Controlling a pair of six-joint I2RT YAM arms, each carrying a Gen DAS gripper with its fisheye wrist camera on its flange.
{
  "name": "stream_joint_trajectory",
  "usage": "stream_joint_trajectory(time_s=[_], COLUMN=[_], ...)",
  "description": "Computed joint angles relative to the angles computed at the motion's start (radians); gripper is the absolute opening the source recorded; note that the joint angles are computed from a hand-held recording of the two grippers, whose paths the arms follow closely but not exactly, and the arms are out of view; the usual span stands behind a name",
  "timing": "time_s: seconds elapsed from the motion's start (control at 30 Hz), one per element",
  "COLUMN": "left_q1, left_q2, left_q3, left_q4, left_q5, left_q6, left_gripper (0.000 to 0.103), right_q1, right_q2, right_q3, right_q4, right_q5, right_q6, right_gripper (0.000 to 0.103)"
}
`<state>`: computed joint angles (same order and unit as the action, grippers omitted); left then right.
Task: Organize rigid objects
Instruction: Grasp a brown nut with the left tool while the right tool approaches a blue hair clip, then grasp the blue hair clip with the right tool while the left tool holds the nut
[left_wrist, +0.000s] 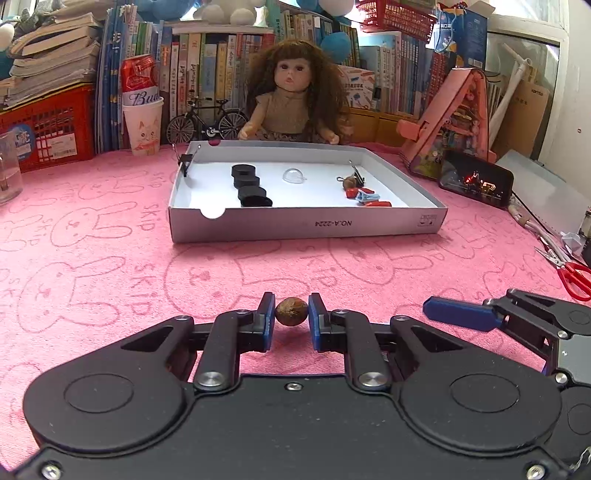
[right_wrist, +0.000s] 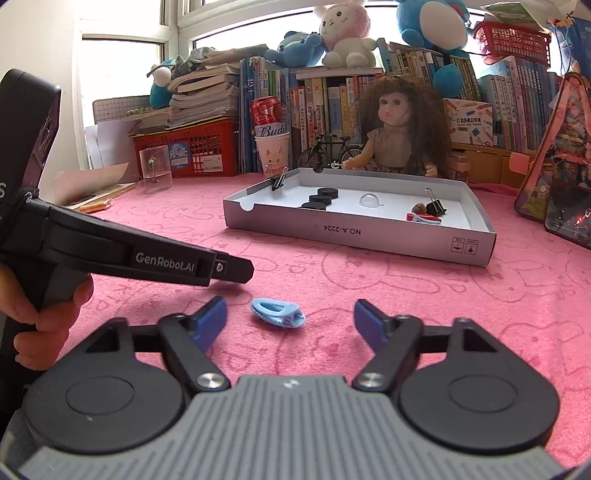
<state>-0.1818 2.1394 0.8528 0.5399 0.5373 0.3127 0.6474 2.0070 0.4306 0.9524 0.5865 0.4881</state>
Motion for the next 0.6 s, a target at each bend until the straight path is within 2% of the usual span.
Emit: stream_joint_trajectory(time_s=[0.03, 0.17, 0.23, 0.6], left_q1=[0.002, 0.01, 0.012, 0.011], left_q2=[-0.002, -0.001, 0.001, 0.002], left_q3=[-0.002, 0.001, 0.002, -0.004], left_q4=[0.006, 0.007, 0.008, 0.022], left_q5=[-0.001, -0.006, -0.009, -0.013], left_q6=[-0.001, -0.005, -0.008, -0.024], left_gripper=[0.018, 0.018, 0.018, 0.018], right_q1=[-0.001, -0.004, -0.007, -0.017], right_q2=[0.001, 0.003, 0.0, -0.021], right_q3=[0.003, 0.017, 0.023, 0.002], right_q4=[-0.002, -0.019, -0.033, -0.017], right_q5=[-0.006, -0.036, -0.048, -0.032], right_q6=[-0.003, -0.006, -0.005, 0.003], right_gripper=[0.062, 0.042, 0.028, 0.021])
